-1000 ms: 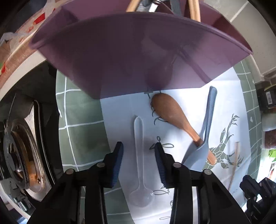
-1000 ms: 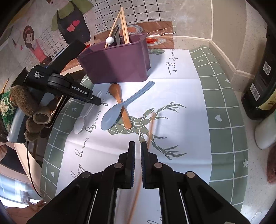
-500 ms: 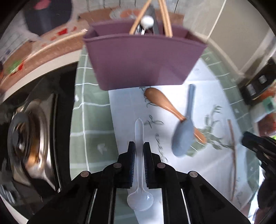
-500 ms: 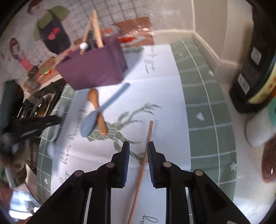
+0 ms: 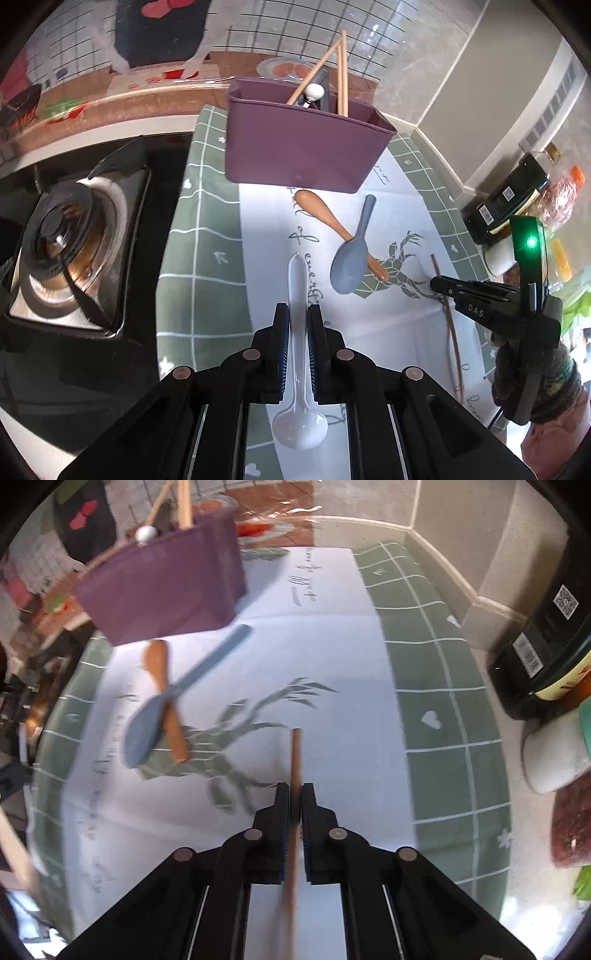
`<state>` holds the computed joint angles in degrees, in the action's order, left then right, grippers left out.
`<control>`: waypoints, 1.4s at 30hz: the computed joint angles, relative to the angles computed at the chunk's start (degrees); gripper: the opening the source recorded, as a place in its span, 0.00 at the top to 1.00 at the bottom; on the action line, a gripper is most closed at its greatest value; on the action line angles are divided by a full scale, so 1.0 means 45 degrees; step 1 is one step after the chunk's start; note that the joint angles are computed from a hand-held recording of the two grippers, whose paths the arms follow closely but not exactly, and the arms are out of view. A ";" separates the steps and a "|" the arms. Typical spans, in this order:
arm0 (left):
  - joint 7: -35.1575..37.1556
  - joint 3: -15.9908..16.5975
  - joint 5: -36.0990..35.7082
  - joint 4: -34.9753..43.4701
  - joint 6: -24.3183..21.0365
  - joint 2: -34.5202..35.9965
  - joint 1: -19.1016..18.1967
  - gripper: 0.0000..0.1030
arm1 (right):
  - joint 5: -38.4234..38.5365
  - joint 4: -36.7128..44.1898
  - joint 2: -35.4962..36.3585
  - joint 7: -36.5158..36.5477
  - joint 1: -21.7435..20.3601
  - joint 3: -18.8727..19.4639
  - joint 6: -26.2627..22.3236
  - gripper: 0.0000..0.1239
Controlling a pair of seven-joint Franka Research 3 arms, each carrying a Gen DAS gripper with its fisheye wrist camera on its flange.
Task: Organize utensils
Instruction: 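Lift the white spoon and chopstick with both grippers over the purple holder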
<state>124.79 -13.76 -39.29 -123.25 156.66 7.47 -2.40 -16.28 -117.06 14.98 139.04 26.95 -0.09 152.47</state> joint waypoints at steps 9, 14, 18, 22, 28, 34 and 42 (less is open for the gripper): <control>0.1018 0.0186 -0.1113 -0.0468 -0.0065 -0.0685 -0.0139 0.90 | -0.2116 -0.0689 -0.1358 0.1500 0.0519 0.0051 0.1640 0.96; 0.1764 0.0319 -0.2104 -0.0570 0.0088 -0.1053 -0.0358 0.90 | -0.2928 -0.0489 -0.1638 0.2255 0.0486 0.0274 0.1786 0.96; 0.2744 0.0504 -0.3128 -0.0557 0.0124 -0.1542 -0.0620 0.90 | -0.4099 -0.0292 -0.2031 0.3007 0.0474 0.0384 0.1959 0.96; 0.3895 0.0830 -0.4132 -0.0163 0.0060 -0.2118 -0.0973 0.90 | -0.5947 0.0354 -0.2566 0.3847 0.0270 0.0621 0.1797 0.96; 0.5156 0.1174 -0.4722 0.1908 0.0387 -0.2260 -0.1321 0.90 | -0.8885 0.3285 -0.2393 0.4049 -0.0017 0.1034 0.0434 0.96; 0.5281 0.0877 -0.3978 0.4580 0.1678 -0.1329 -0.1451 0.91 | -0.9112 0.7092 -0.0990 0.2188 0.0263 0.0761 -0.1044 0.96; 0.3719 0.0066 -0.2096 0.7430 0.2552 0.0647 -0.0847 0.92 | -0.8459 1.0071 0.0687 0.0520 0.0970 -0.0309 -0.1625 0.96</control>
